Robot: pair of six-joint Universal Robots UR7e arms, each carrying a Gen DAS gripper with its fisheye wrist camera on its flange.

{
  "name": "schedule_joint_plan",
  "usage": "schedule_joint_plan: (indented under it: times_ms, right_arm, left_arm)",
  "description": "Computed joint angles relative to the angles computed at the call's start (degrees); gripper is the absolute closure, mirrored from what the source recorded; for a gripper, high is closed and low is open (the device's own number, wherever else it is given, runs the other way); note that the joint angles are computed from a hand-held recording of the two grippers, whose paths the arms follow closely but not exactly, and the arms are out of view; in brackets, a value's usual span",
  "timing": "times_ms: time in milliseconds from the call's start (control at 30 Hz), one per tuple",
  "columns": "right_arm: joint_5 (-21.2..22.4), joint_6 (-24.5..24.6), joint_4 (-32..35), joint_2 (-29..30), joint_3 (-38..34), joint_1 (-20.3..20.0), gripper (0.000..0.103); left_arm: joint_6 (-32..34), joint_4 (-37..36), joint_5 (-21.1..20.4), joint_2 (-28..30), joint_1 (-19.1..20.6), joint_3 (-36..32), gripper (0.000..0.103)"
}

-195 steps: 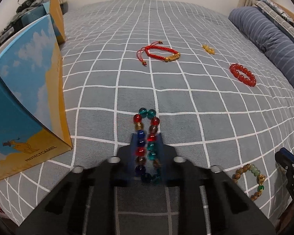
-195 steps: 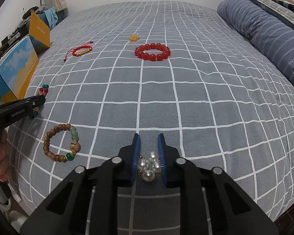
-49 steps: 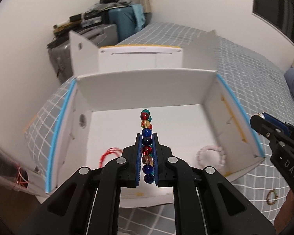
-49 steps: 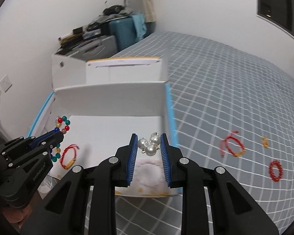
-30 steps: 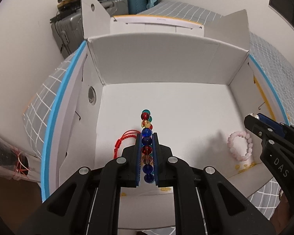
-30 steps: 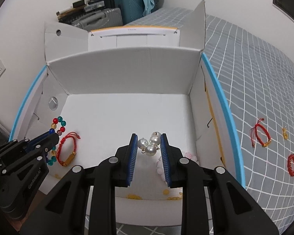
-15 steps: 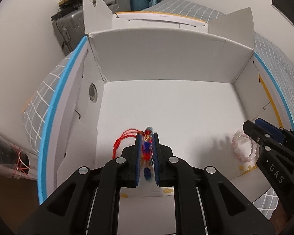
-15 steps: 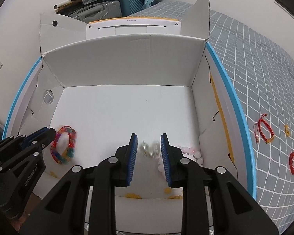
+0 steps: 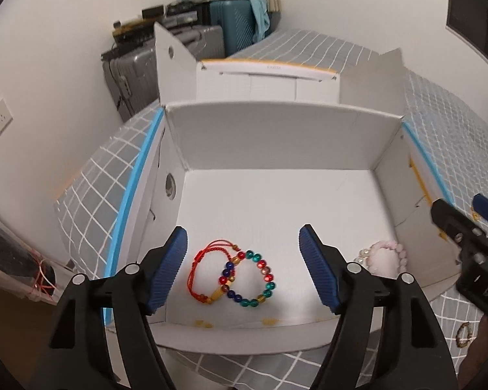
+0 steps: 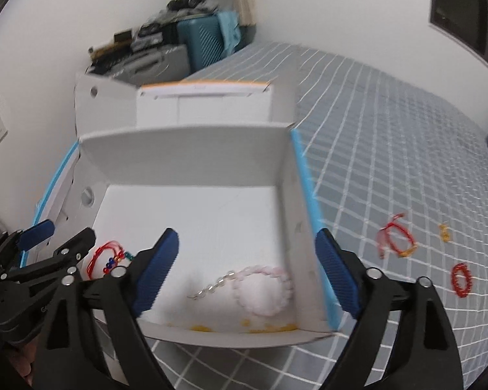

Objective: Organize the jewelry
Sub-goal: 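Withdraw both open tools from the box toward the bed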

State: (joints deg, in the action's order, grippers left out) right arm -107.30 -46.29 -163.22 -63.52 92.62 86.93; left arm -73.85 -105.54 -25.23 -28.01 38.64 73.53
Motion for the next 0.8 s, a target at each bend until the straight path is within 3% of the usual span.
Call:
schedule_joint_plan:
  times_ms: [67,267,467,800]
  right_arm:
    - [0.6,-0.1,-0.5,-0.5,-0.8,-0.5,0.012]
    - [0.9,-0.5,-3.9,-1.3,-3.0,-2.9,0.008]
    - [0.5,0.3,-4.0,-1.5,-6.6,-6.1,0.008]
    - [-0.5,-0.5,-2.6,-1.9,-12.6,-12.1,0.008]
  left_arm:
    - [0.4,0.1,0.9,0.7,-0.7,-0.9,0.018]
    - [3.0,-1.7,3.0,3.2,-2.1,-3.8,0.007]
    - [11.2,-8.2,3.2,7.5,-3.0,-8.1,0.006]
    - [27.8,-19.5,-1.9,18.2,-3.8,-20.5,0.006]
